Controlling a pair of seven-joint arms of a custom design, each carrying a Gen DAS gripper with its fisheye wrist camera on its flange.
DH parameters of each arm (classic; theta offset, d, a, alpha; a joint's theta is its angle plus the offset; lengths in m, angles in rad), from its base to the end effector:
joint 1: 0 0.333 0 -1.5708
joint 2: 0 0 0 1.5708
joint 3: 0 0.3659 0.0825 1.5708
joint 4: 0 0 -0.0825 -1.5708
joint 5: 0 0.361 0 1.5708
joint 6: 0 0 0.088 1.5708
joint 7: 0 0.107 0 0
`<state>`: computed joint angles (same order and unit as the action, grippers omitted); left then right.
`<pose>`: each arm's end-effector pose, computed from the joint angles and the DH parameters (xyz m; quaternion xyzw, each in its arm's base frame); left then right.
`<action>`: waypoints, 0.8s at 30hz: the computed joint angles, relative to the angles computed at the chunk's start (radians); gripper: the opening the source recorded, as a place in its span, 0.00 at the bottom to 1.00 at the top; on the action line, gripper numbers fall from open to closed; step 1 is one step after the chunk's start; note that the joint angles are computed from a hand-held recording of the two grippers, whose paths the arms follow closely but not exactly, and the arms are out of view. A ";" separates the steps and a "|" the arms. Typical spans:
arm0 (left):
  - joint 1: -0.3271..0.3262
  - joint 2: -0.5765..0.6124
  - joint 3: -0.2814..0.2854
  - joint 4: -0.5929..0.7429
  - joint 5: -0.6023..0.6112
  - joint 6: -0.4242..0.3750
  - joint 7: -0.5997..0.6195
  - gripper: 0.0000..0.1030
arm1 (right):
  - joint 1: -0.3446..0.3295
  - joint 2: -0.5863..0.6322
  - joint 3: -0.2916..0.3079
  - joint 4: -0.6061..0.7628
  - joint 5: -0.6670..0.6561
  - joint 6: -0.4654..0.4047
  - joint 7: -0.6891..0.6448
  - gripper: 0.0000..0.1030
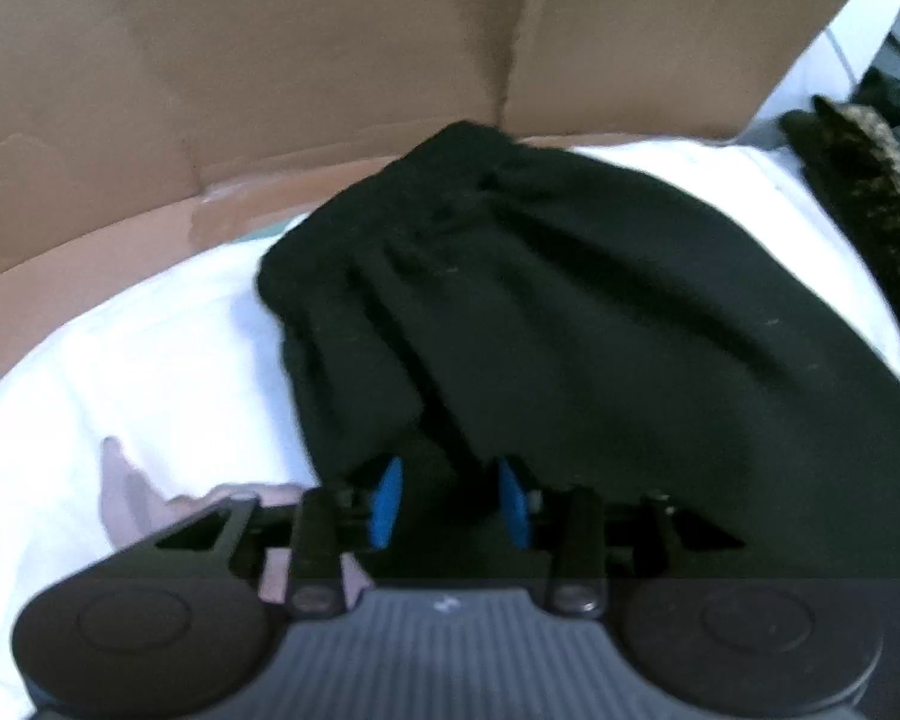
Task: Fold clothes
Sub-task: 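Open the left tool and lay the shorts flat on the sheet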
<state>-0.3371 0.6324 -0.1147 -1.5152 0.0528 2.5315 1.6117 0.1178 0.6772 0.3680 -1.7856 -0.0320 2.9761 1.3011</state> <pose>0.6848 -0.3104 0.3877 -0.5028 0.8425 -0.1680 0.0956 0.6528 0.2912 0.3123 -0.8568 0.4273 -0.0997 0.2709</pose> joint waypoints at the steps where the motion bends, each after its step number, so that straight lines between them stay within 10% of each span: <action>1: -0.004 -0.004 0.008 -0.003 0.008 0.000 -0.006 0.28 | 0.009 0.000 -0.012 0.003 -0.004 -0.006 0.004 0.53; 12: 0.051 -0.180 -0.012 -0.192 -0.019 0.025 -0.015 0.43 | 0.068 -0.025 -0.087 0.027 -0.010 -0.074 0.057 0.53; 18: 0.104 -0.297 -0.066 -0.359 -0.132 0.088 0.041 0.43 | -0.039 -0.063 0.056 0.003 0.067 -0.091 -0.088 0.53; 24: 0.126 -0.374 -0.101 -0.526 -0.203 0.198 0.149 0.46 | -0.022 -0.097 0.064 -0.006 0.133 -0.135 -0.188 0.53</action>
<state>-0.2106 0.2581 -0.2159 -2.0414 -0.1503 2.7295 1.7608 0.0954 0.5806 0.4315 -1.7916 0.1006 2.8409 1.1127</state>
